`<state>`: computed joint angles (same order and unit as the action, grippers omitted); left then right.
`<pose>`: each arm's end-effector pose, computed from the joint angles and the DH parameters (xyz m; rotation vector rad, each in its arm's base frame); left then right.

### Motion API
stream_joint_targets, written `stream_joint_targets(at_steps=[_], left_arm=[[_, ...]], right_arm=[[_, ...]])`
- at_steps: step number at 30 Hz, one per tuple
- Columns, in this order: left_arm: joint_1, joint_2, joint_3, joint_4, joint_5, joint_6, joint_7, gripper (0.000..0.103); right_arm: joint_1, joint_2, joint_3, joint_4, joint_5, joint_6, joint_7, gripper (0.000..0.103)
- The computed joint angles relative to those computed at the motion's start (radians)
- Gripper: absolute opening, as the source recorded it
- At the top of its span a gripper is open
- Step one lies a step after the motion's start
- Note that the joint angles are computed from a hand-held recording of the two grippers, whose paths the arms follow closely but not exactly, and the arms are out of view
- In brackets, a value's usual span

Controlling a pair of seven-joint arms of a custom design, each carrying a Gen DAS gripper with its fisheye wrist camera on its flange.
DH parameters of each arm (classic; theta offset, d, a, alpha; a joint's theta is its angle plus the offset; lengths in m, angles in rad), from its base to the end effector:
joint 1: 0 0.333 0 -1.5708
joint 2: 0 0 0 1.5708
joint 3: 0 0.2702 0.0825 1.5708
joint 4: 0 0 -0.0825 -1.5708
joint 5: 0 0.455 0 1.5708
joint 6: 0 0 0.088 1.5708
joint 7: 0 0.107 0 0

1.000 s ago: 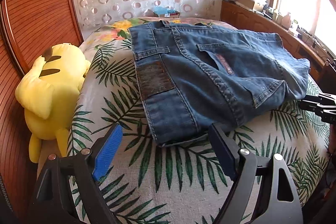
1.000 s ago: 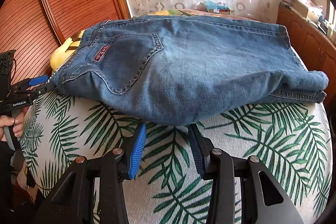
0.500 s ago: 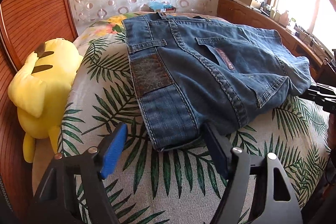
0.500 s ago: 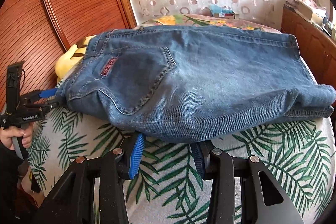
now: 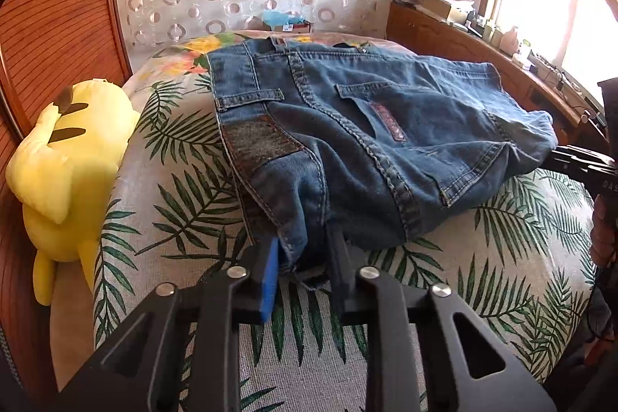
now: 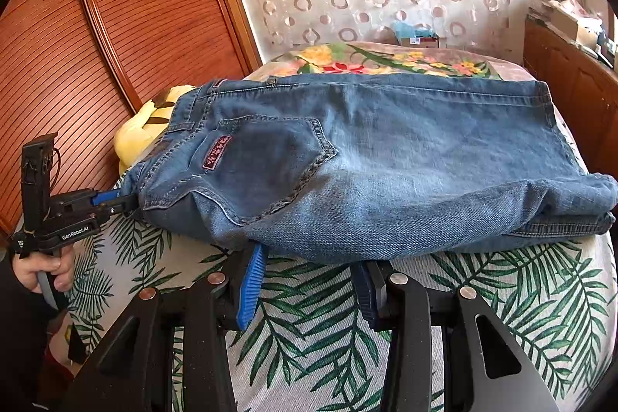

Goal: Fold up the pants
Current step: 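Lower both grippers and grasp the edge of the folded blue jeans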

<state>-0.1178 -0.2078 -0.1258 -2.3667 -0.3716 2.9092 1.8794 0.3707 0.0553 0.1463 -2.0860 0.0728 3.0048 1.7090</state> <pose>0.5724 -0.1198 0.4085 -1.6100 2.0328 -0.8804 0.5795 0.3225 0.4195 -1.8663 1.3657 -0.4179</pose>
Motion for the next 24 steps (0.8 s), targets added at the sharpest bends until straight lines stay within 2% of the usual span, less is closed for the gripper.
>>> stream_joint_targets(at_steps=[4, 12, 15, 19, 21, 22, 23, 24], left_arm=[[0.006, -0.016, -0.008, -0.011, 0.018, 0.023, -0.021, 0.022], [0.022, -0.01, -0.021, -0.005, 0.082, 0.023, -0.07, 0.022], [0.007, -0.01, -0.008, -0.008, 0.063, 0.028, -0.053, 0.017], [-0.007, -0.022, 0.0, -0.016, 0.036, 0.048, -0.027, 0.008], [-0.007, -0.029, -0.002, -0.018, 0.034, 0.06, -0.027, 0.007], [-0.007, -0.034, -0.002, -0.018, 0.034, 0.062, -0.025, 0.007], [-0.002, -0.042, -0.008, -0.021, 0.043, 0.068, -0.032, 0.006], [0.003, -0.048, -0.014, -0.025, 0.053, 0.078, -0.042, 0.006]], right_arm=[[-0.003, -0.011, 0.006, -0.011, 0.039, -0.008, -0.04, 0.043], [0.007, -0.027, 0.005, -0.025, 0.135, 0.005, -0.12, 0.051], [0.009, -0.024, -0.003, -0.018, 0.109, 0.006, -0.083, 0.051], [0.012, -0.002, -0.016, 0.006, -0.003, 0.012, 0.027, 0.051], [0.007, 0.011, -0.012, 0.02, -0.022, 0.014, 0.036, 0.033], [0.016, 0.017, -0.029, 0.03, -0.105, 0.005, 0.103, 0.015], [0.02, 0.019, -0.041, 0.034, -0.172, -0.005, 0.153, 0.007], [0.012, 0.019, -0.034, 0.033, -0.168, 0.0, 0.144, 0.006]])
